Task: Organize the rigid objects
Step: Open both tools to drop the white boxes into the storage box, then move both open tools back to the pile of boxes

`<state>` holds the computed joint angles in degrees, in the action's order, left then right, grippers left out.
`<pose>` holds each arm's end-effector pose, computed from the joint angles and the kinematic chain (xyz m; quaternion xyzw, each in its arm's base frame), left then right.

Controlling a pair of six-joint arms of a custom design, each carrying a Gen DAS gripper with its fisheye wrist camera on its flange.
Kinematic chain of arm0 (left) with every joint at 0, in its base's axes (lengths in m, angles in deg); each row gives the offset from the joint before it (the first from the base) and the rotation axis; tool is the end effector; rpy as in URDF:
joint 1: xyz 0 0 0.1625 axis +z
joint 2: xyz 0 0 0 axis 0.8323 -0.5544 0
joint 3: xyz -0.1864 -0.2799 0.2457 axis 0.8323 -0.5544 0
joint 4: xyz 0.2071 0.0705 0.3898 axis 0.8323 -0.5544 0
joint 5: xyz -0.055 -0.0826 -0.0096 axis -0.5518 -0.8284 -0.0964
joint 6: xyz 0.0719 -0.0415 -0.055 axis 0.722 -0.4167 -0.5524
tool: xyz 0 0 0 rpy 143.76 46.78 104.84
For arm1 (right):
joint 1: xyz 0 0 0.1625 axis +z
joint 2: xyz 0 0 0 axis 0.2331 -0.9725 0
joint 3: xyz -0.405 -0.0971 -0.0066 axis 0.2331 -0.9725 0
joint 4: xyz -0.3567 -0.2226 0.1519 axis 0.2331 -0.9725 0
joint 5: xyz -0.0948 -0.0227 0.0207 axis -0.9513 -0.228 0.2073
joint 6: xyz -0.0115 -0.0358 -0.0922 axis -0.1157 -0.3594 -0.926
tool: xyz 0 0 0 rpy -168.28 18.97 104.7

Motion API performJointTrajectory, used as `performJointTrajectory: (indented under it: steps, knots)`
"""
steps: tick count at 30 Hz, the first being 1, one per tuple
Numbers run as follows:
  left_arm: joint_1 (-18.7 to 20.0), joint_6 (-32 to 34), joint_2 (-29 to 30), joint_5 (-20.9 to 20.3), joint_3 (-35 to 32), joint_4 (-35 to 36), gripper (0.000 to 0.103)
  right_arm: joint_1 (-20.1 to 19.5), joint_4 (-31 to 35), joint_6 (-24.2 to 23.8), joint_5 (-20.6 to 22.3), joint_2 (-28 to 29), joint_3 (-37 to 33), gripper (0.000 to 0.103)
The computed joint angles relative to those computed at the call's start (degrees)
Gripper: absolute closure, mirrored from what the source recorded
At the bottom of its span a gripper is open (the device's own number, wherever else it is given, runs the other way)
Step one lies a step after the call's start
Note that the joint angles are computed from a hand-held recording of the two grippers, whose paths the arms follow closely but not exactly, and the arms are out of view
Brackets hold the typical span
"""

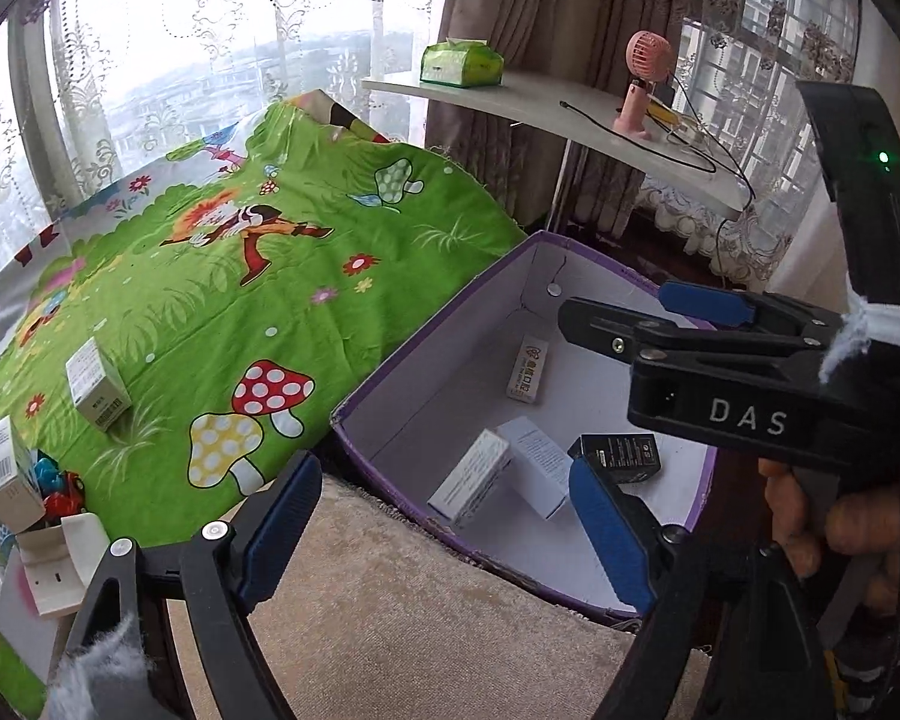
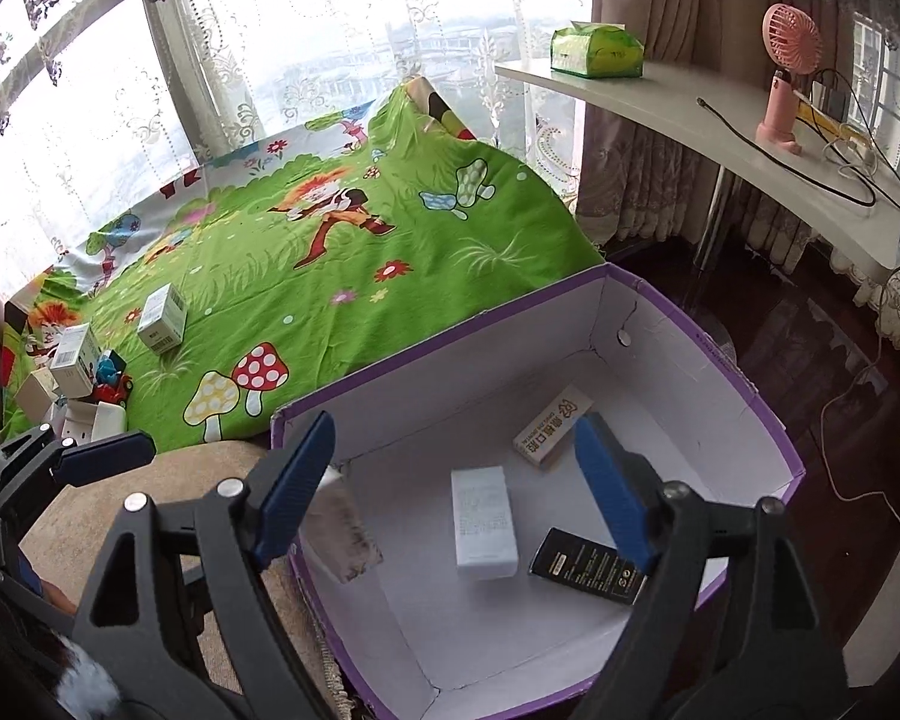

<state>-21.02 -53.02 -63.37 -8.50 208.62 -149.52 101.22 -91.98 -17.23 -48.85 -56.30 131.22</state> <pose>-0.2018 -0.3968 0.2828 0.1951 0.8932 -0.2670 0.3048 0.3332 -0.5247 0.1328 0.2525 -0.9026 0.2634 0.2283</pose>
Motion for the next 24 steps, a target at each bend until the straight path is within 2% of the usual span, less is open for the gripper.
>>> performJointTrajectory:
  steps: [3, 7, 10, 11, 13, 16, 20, 24]
  knots:
    - [-0.3, -3.1, -1.6, 2.2, 0.2, 1.1, 0.017, 0.3, 0.3, 0.2, -0.5, 0.4, -0.5, 0.013]
    - [-1.5, -5.7, -4.8, 7.6, 1.7, 1.4, 0.017, 0.8, -1.2, -0.1, -0.2, 0.7, -0.3, 0.002]
    - [-3.4, -3.2, -7.9, 12.2, 4.4, -2.6, 0.017, 1.6, -3.6, 0.3, -2.4, 1.7, -0.6, 0.001]
    - [-3.9, -3.3, -8.8, 13.3, 4.7, -1.9, 0.017, 1.9, -4.8, 0.0, -3.1, 2.2, -0.7, 0.001]
    - [-4.8, -6.0, -10.5, 15.9, 4.7, 2.6, 0.017, 2.1, -6.4, -1.5, -2.6, 2.7, -0.6, 0.001]
    - [-5.7, -7.8, -13.8, 17.5, 5.1, 7.0, 0.017, 1.8, -6.2, -2.9, 1.2, 2.3, -0.2, 0.001]
    - [-6.5, -17.1, -18.0, 20.9, 4.6, 18.3, 0.017, 2.0, -3.7, -2.7, 6.5, 2.0, -0.1, 0.001]
    - [-6.8, -27.6, -22.3, 23.8, 3.2, 31.3, 0.017, 3.7, -2.8, -3.4, 6.9, 4.2, -1.6, 0.001]
